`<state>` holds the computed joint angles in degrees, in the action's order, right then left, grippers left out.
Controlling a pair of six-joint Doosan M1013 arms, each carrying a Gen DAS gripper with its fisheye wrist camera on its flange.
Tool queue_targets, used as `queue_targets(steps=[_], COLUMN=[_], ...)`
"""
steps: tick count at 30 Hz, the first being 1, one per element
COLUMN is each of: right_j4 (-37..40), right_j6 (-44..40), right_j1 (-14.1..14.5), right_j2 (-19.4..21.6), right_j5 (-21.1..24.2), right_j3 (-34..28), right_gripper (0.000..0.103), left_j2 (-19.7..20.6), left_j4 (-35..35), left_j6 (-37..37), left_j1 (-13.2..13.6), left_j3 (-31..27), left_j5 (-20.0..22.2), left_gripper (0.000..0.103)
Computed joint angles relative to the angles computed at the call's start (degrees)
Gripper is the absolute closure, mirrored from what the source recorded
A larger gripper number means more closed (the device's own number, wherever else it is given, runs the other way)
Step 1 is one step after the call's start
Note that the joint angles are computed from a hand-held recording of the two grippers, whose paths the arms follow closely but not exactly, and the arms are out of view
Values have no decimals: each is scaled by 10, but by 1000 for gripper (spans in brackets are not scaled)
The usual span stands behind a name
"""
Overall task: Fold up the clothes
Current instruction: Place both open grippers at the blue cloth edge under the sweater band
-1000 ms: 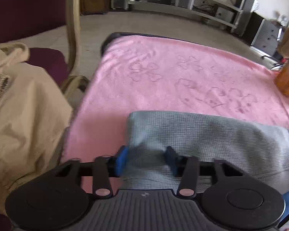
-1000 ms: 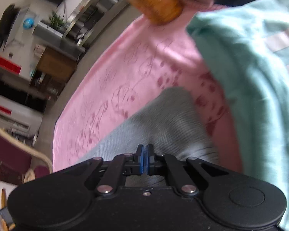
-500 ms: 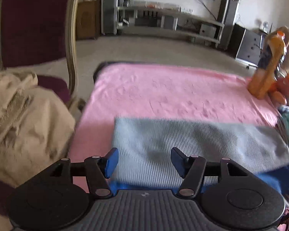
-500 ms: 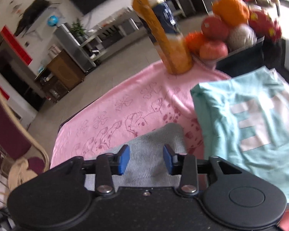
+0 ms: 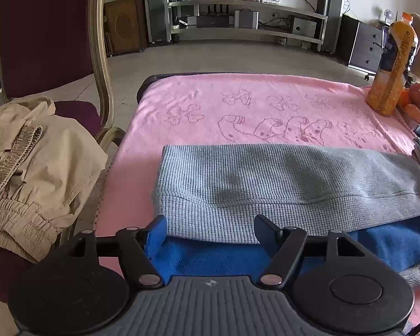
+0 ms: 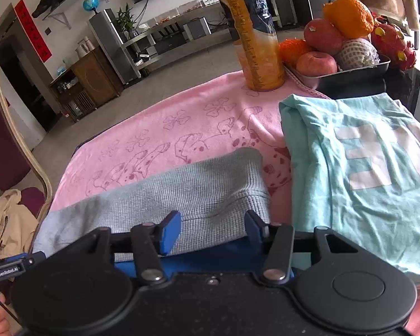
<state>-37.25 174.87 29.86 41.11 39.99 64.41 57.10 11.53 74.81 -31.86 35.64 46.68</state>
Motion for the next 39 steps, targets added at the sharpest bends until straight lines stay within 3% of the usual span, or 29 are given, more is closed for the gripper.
queue_targets(steps=[8, 10, 12, 14, 20, 29, 31, 35, 39], right_j4=[11, 15, 21, 35, 59, 21, 23, 27, 84], right_j6=[-16, -19, -21, -22, 10, 38, 58, 102, 121], right_j1=[0, 0, -1, -2, -7, -3, -6, -15, -28], right_j2=[3, 1, -1, -1, 4, 6, 0, -12, -21], right_j5=[-4, -18, -38, -48, -64, -49, -69, -116, -188], right_j3=[-3, 2, 7, 8, 10, 8, 18, 43, 72], right_gripper=[53, 60, 75, 77, 78, 78, 78, 78, 78], left_j2=[1, -1, -1, 2, 2, 44, 50, 44, 64], left_j4=[6, 9, 7, -4, 20, -13, -37, -72, -106], left_j6=[-2, -2, -1, 4, -25, -4, -6, -18, 12], left_j1=[-1, -1, -1, 0, -1, 4, 11, 21, 22], left_j3=[0, 3, 4, -2, 1, -95, -113, -106, -140], left_j5=[-2, -7, -10, -5, -10, 89, 99, 77, 109], left_gripper=[35, 40, 49, 54, 54, 56, 58, 61, 66])
